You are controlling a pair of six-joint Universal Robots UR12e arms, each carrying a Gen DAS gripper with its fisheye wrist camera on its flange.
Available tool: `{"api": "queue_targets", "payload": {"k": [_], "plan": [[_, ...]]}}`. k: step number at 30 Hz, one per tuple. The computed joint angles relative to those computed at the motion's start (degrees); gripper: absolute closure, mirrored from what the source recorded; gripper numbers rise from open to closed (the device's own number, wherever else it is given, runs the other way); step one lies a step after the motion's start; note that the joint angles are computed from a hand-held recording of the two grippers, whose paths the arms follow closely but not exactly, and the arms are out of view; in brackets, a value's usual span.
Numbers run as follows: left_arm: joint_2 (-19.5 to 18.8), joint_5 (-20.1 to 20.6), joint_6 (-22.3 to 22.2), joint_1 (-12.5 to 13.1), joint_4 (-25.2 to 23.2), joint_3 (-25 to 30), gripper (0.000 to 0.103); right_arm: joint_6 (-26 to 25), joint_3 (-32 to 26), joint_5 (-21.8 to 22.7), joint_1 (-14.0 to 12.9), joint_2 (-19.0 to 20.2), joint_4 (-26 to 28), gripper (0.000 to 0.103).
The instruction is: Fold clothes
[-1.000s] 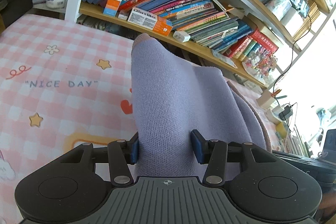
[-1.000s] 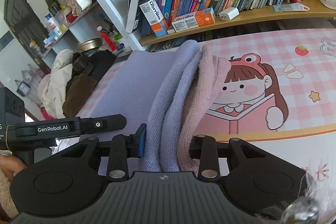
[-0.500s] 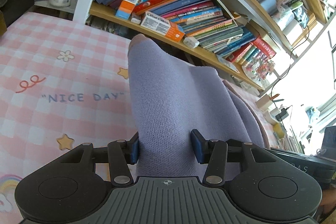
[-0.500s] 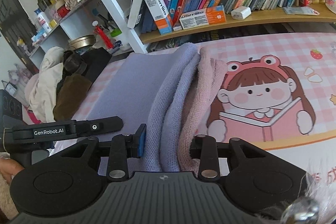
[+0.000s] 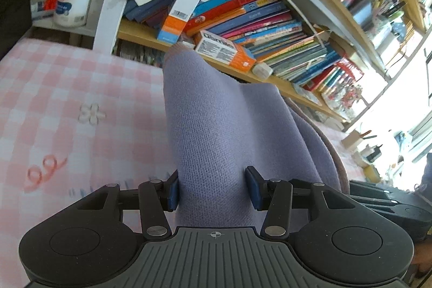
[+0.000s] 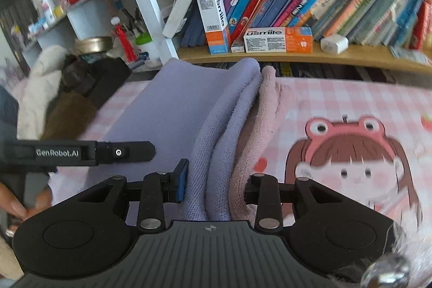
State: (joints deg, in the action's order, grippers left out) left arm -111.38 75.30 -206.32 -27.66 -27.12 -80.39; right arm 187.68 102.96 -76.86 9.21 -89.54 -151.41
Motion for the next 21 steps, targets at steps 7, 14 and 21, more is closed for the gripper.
{"api": "queue_targets", "payload": {"k": [7, 14, 21], "plan": [[-4.02, 1.58, 0.90, 0.88, -1.02, 4.72, 0.056, -3.28, -3.20, -0.68, -0.14, 5.53, -4.20, 0.071], [-7.23, 2.70, 0.50, 1.17, -0.01, 8.09, 0.056, -4.57, -5.51, -2.41, 0.06, 9.19, -7.57, 0.071], [-8.74, 3.65, 1.30, 1.46, -1.21, 8.99, 0.054, -2.50, -5.99, -1.93, -0.21, 11.52, -7.80, 0.070]]}}
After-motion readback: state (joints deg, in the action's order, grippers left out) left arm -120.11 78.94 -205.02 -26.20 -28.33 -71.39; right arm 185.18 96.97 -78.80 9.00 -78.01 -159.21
